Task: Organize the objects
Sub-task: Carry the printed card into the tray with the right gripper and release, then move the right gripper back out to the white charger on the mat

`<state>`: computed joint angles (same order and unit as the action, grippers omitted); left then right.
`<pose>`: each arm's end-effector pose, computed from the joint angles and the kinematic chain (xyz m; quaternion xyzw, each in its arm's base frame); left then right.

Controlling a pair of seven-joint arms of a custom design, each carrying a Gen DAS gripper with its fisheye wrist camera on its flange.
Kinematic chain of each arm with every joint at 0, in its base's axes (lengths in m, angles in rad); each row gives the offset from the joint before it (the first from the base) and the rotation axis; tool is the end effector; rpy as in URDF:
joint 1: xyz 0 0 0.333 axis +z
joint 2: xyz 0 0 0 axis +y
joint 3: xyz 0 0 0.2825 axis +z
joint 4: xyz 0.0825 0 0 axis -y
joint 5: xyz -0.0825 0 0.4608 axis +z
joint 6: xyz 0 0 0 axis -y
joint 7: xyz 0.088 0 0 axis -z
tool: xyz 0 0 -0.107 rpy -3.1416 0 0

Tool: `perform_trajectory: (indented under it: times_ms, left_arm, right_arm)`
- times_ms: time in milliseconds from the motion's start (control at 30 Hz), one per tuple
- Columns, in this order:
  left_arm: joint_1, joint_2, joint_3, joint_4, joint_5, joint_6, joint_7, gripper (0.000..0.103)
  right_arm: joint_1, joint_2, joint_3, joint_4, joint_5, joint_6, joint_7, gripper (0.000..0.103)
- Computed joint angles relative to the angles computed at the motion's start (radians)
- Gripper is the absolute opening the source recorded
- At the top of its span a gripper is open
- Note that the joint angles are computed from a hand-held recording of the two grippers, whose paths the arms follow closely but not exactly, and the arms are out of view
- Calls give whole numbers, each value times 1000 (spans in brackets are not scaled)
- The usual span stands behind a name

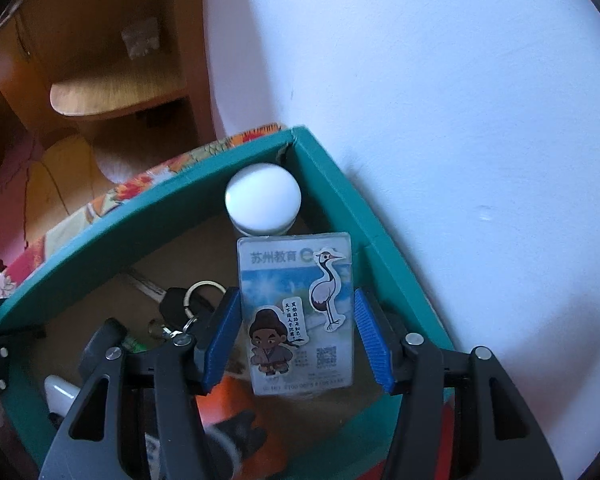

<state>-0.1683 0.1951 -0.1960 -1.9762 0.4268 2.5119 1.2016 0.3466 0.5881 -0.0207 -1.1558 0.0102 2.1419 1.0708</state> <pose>0.6358 -0.2434 0.3324 -0.5842 0.7822 -0.1006 0.1918 0.7716 0.2657 0.4597 -0.9134 0.3558 -0.1518 0.1267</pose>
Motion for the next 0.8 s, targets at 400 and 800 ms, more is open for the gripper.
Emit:
perform_trajectory:
  times_ms: [400,800]
  left_arm:
    - [0,8,1,8,5,1,-2,10]
    - [0,8,1,7,6,1,-2,10]
  right_arm:
    - [-58,-281,39,-313,97,2,-105,57]
    - [-63,-432,65,-509,129,6,-136,49]
